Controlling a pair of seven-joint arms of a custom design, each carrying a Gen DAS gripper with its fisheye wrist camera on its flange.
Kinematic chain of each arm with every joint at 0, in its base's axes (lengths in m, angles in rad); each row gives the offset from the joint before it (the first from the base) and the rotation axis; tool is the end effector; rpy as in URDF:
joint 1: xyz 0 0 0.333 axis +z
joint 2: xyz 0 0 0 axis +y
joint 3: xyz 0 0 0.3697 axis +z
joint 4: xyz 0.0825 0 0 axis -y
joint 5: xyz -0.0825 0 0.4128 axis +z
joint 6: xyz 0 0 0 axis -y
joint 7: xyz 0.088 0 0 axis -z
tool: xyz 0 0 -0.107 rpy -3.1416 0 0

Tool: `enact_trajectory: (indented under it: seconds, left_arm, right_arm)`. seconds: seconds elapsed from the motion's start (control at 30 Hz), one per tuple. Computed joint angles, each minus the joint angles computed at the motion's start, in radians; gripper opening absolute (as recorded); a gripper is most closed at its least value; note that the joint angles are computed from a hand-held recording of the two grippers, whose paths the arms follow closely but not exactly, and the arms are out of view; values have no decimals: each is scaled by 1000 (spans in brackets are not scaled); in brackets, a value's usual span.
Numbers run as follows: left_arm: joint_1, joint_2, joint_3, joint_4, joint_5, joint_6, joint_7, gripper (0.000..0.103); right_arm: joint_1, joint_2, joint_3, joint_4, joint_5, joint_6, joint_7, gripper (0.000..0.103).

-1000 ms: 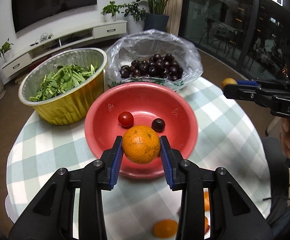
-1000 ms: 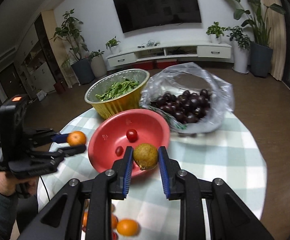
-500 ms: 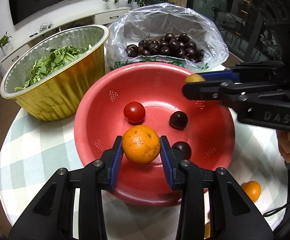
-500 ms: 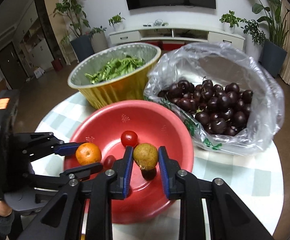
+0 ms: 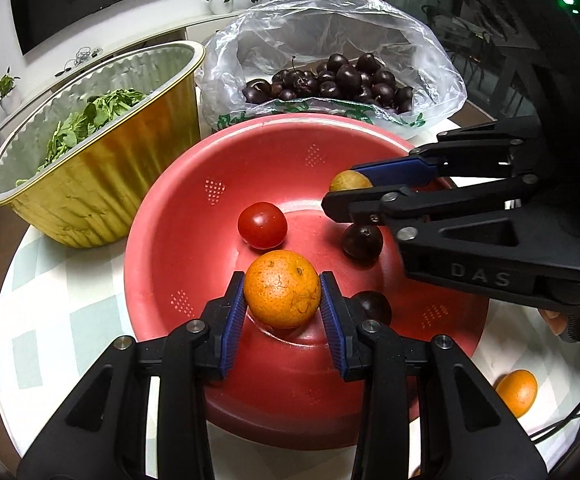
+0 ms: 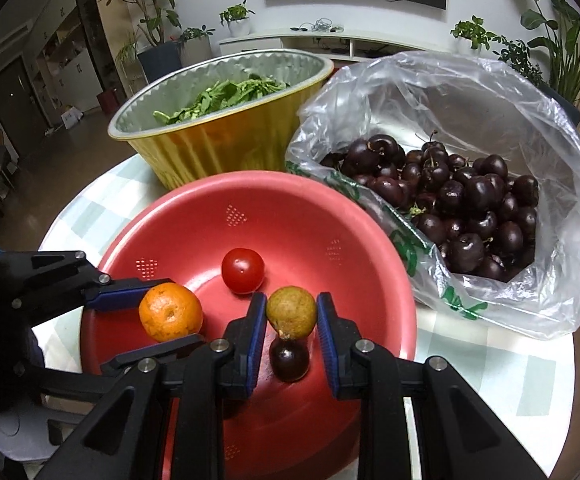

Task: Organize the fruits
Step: 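Carry the mandarin and green fruit over the red bowl and open both tools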

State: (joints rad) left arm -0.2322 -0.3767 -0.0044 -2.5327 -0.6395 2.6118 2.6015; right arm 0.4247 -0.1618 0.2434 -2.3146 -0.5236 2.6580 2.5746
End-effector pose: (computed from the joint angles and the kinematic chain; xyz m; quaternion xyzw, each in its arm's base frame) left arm 0.4445 -0.0939 0.4870 -0.3655 0.8798 -0.2805 0.1172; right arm 0.4120 0.3490 0.4958 -0.6993 0.6472 -0.1797 0.2445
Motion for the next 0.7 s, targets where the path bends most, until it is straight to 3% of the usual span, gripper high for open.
enact_trajectory:
  seconds: [0.37,0.43,0.5,0.67,0.7]
  left_arm:
    - [-8,3,-1,-6,-1,21,12,36]
    - [-12,3,4,-4,-10,13,17,41]
    - [-14,-1,1,-8,-15,20,23,53]
    - [-16,-12,1,-13,-18,26,20,58]
    - [-15,-17,3,-15,-20,26,17,64]
  right_arm:
    - [8,37,-5,32,-32,-33,2,28]
    - [12,37,-9,32,-34,-35,1,28]
    - [14,38,-9,34,-43,-43,7,28]
    - [21,41,-10,39,-55,-57,9,32]
    - [22,39,-13,36,-50,-48,5,35]
